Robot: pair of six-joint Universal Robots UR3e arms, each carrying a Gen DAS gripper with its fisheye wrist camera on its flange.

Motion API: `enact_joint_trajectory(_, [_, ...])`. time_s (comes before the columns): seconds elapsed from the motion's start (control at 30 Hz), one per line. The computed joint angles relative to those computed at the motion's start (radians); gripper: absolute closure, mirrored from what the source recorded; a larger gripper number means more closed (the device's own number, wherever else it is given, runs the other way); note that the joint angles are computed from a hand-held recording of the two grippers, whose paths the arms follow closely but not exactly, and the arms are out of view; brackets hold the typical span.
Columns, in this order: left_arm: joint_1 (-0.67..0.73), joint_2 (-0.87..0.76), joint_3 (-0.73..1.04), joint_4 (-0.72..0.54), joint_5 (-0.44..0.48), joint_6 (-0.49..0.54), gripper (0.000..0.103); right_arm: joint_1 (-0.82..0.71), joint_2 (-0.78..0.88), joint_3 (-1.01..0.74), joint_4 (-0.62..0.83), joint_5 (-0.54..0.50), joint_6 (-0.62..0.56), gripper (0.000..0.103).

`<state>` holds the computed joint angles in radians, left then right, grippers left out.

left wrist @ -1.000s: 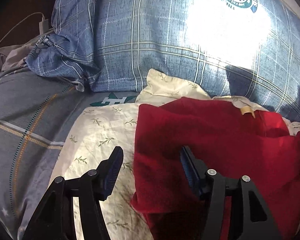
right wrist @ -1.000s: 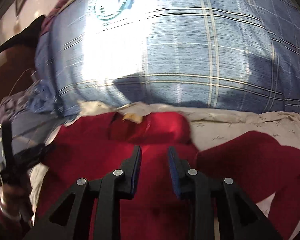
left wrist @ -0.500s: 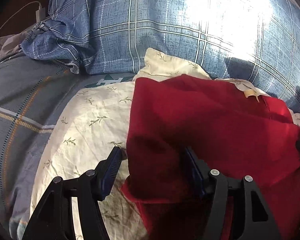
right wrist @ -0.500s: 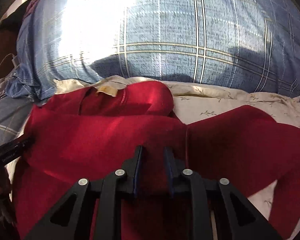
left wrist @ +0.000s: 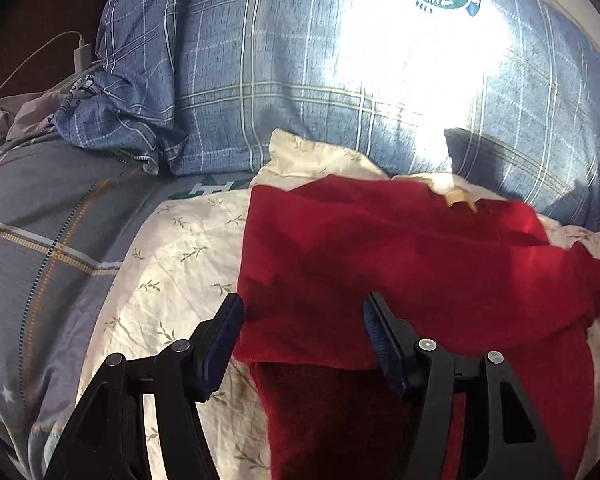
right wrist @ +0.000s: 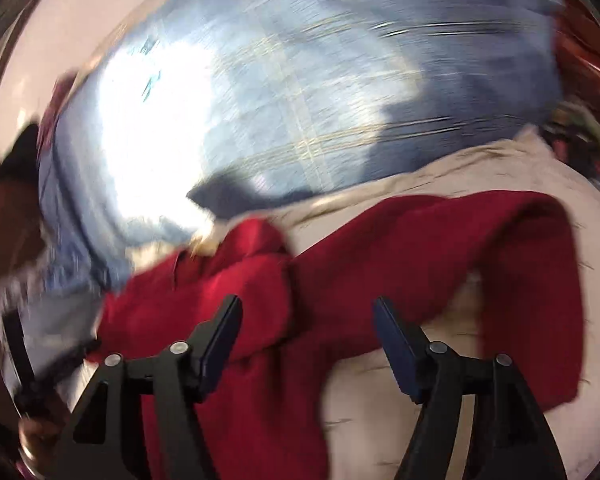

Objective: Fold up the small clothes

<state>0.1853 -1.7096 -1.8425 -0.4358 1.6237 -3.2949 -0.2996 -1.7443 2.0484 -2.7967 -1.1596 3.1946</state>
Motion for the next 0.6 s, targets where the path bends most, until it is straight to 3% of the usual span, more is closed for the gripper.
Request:
enact_joint_trajectory(0.13, [-0.023,0.025,-0.003,-0.018,-0.011,-0.006,0.041,-0.245,-0.027,0.009,0.058,0.174,0.132,0.026])
enact_joint_trajectory(0.23, [-0.044,0.037,-0.011,-0.031,-0.003,0.000,0.041,-0.341,0.097,-0.061,0.063,0.275,0.245,0.026])
enact_joint_trajectory(0.37, [-0.052,0.033,0.000,-0.053,0.029,0.015,0.041,-0.401,0.250,-0.122,-0.043,0.352,0.418,0.027])
enact_joint_trajectory(0.43, [-0.049,0.019,0.015,-0.059,0.037,0.005,0.041,-0.398,0.309,-0.173,-0.049,0.335,0.446,0.053])
enact_joint_trajectory(0.47, [-0.043,0.019,0.017,-0.063,0.036,0.000,0.041,-0.391,0.317,-0.199,-0.023,0.297,0.428,0.096])
enact_joint_trajectory(0.6, [-0.018,0.035,0.006,-0.053,0.032,-0.001,0.041,-0.405,0.204,-0.167,-0.055,0.204,0.347,0.098])
